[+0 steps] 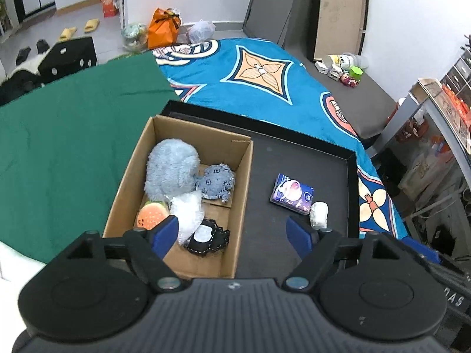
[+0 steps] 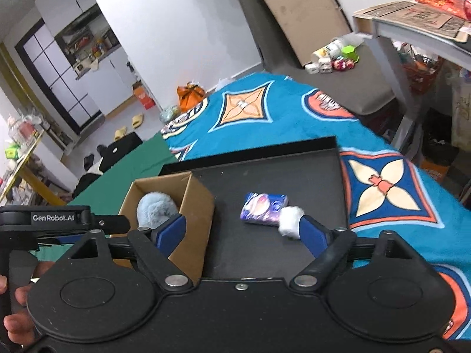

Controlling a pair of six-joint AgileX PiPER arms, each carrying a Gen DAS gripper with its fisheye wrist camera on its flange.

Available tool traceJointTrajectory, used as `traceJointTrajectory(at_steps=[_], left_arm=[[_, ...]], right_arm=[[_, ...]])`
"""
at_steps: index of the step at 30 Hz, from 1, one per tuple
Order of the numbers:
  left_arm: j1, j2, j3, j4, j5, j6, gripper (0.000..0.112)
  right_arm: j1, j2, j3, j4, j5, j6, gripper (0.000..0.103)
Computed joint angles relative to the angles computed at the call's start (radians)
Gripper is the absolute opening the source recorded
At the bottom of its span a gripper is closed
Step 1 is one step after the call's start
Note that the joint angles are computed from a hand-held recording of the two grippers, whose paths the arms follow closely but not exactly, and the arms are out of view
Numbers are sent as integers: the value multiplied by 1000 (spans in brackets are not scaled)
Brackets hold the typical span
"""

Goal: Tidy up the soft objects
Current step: 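Withdraw both grippers from the box and move the right gripper to the white wrapped ball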

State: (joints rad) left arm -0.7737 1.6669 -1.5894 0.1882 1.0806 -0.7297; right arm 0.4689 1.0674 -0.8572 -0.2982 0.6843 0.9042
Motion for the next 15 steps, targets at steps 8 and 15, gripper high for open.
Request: traceJointTrajectory(at_steps=[8, 15], left_arm=[[-68, 51, -62, 88, 44, -86, 80], [-116, 129, -131, 117, 56, -120, 80]], right_arm=[[-131, -46, 85, 161, -90, -199, 84], [-264, -31, 150, 398, -152, -469, 83]])
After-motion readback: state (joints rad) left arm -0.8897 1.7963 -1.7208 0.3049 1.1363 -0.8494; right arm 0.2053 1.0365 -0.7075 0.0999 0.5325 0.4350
